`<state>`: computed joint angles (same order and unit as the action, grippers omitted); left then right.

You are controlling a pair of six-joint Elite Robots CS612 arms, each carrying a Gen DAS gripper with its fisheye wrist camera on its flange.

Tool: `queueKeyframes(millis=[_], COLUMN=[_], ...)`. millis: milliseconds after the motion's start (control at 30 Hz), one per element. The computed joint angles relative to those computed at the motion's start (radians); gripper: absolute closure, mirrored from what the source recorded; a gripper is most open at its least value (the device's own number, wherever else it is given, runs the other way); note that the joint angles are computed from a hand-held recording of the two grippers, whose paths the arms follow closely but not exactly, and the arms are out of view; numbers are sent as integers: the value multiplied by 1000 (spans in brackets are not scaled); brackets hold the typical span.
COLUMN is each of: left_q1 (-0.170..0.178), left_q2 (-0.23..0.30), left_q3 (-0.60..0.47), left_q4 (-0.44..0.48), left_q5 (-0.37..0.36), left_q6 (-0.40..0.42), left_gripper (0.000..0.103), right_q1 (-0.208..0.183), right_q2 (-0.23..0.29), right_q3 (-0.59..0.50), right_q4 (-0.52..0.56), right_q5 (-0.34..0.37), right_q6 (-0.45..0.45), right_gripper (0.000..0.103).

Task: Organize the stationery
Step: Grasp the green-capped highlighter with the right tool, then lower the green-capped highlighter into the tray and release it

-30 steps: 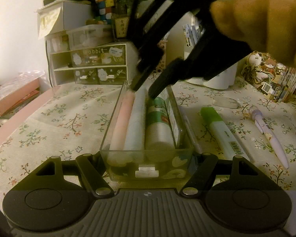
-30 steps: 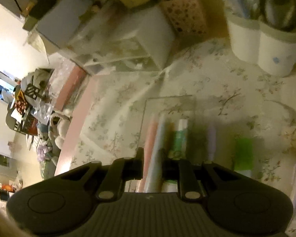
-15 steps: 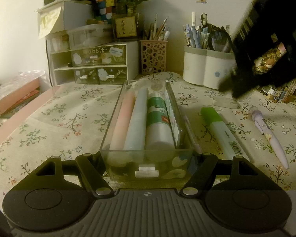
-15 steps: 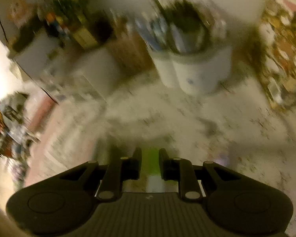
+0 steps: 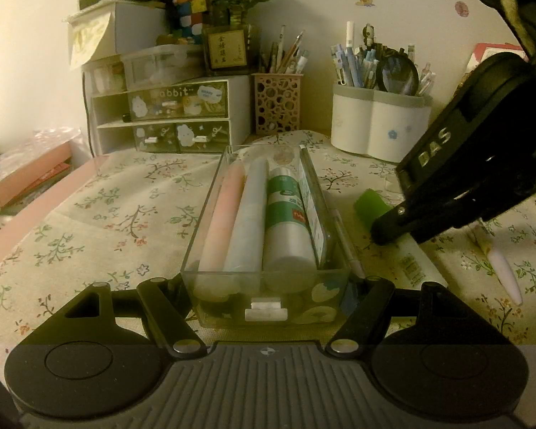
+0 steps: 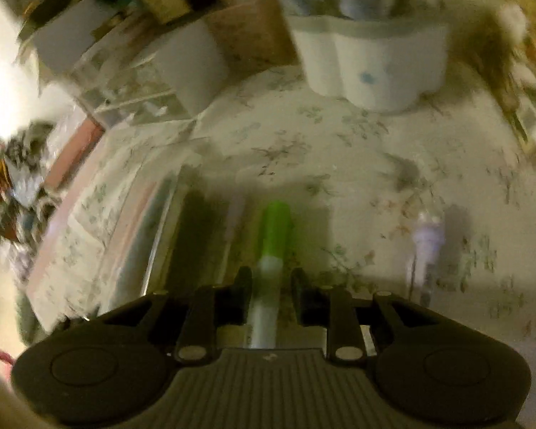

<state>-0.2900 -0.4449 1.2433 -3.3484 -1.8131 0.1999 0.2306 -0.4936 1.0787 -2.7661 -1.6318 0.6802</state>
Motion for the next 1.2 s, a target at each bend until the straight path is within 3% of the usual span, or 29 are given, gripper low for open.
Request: queueKeyframes(millis=[167,400,467,733,867,1200], left_q1=[0,1,1,1,1,4], left_q2=[0,3,4,3,3,4], left_q3=[0,-3,-5,-3,-3,-6], left_q4=[0,-2,-3,-4,-4,-2], left_q5=[0,-3,-5,-5,-4,-17], left_q6=[1,3,5,5,5,12], left_gripper=[30,30,30,30,30,30], right_q1=[6,-4,-3,11,15,26], right_q2=[2,-7,-10,-24,-6,65], right_q3=[-9,27,27,1,-60,-253], right_q4=[6,-63,-60,-156,-114,155], right_q5=[-30,4,-14,-15,25,12], right_q6=[24,116,142,138,146,125], right_gripper=[98,98,98,98,98,98])
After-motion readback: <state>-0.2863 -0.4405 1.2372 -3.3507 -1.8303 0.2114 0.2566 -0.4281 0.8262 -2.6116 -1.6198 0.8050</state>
